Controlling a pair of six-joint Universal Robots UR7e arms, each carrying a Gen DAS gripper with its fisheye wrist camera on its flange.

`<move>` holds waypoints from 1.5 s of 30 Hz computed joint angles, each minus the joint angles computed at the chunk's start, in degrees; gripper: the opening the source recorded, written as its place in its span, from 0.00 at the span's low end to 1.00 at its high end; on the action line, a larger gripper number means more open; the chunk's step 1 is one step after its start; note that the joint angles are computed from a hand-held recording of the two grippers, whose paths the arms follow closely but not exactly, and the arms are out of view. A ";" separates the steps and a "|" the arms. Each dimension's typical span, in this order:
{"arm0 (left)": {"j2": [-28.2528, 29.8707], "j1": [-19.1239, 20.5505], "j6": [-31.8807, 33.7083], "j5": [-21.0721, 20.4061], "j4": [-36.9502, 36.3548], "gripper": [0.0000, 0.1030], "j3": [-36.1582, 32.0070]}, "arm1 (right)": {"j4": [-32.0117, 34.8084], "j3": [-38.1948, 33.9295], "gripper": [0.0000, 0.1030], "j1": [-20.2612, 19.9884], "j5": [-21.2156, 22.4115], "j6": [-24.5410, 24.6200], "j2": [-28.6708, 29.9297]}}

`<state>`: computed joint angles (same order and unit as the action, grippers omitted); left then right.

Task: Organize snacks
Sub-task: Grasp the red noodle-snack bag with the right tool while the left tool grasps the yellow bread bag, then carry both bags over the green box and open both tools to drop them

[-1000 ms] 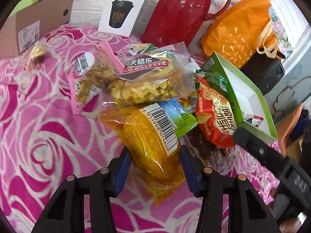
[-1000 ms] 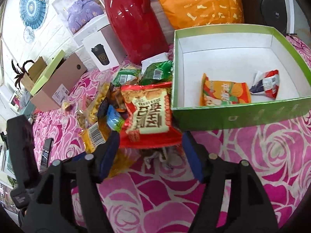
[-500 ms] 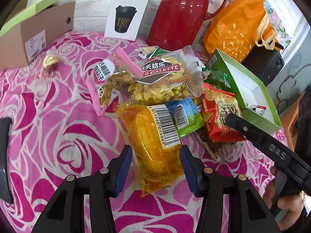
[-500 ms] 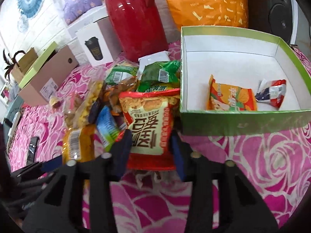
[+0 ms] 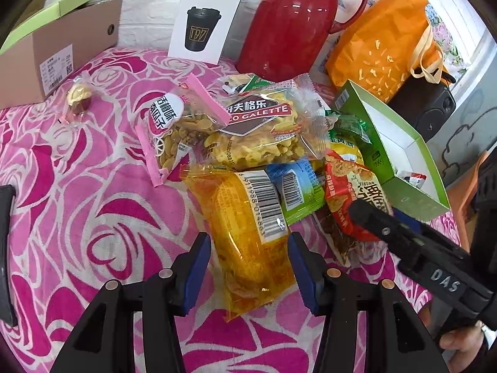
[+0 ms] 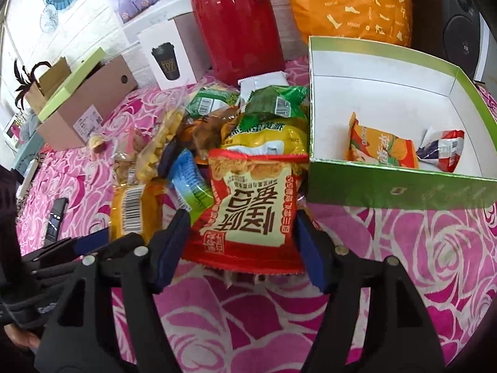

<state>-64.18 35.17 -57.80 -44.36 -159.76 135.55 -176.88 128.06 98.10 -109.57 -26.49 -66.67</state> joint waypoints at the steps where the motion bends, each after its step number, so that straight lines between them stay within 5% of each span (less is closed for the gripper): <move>1: 0.58 0.46 1.70 -0.32 -1.89 0.50 0.08 | 0.35 -0.06 0.67 -0.18 0.16 -0.13 -0.05; 7: 0.60 -1.37 2.65 0.03 -3.45 0.38 1.19 | 0.67 2.14 0.51 0.76 -0.26 -3.63 -2.87; 8: 0.36 -2.05 2.46 0.32 -3.55 0.38 1.43 | 0.33 2.74 0.37 0.55 0.50 -3.48 -3.79; 15: -2.19 -7.29 3.48 3.16 -0.89 0.37 0.31 | 0.68 4.86 0.36 -0.03 4.76 -3.08 -9.47; 21: 0.38 -9.35 11.51 4.18 -3.23 0.37 -5.15 | -0.18 4.53 0.37 -0.67 8.58 -2.93 -15.61; 32: 14.91 -5.26 30.46 -1.38 -9.54 0.37 -22.37 | -2.83 -0.33 0.37 -7.51 6.14 -2.56 -19.13; 40: 22.94 -1.51 34.52 -4.94 -8.77 0.37 -31.09 | -1.56 -4.78 0.37 -12.68 5.97 -3.04 -16.24; 43: 24.97 -0.59 34.20 -3.34 -9.54 0.39 -32.72 | -1.93 -5.23 0.37 -13.73 6.49 -3.92 -15.18; 45: 26.05 -0.13 31.55 -0.91 -7.10 0.65 -34.12 | -3.52 -5.25 0.39 -14.35 7.32 -5.63 -14.36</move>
<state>-38.13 35.03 -26.25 -45.28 -166.85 101.43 -180.41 122.81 83.75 -102.25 -32.12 -81.03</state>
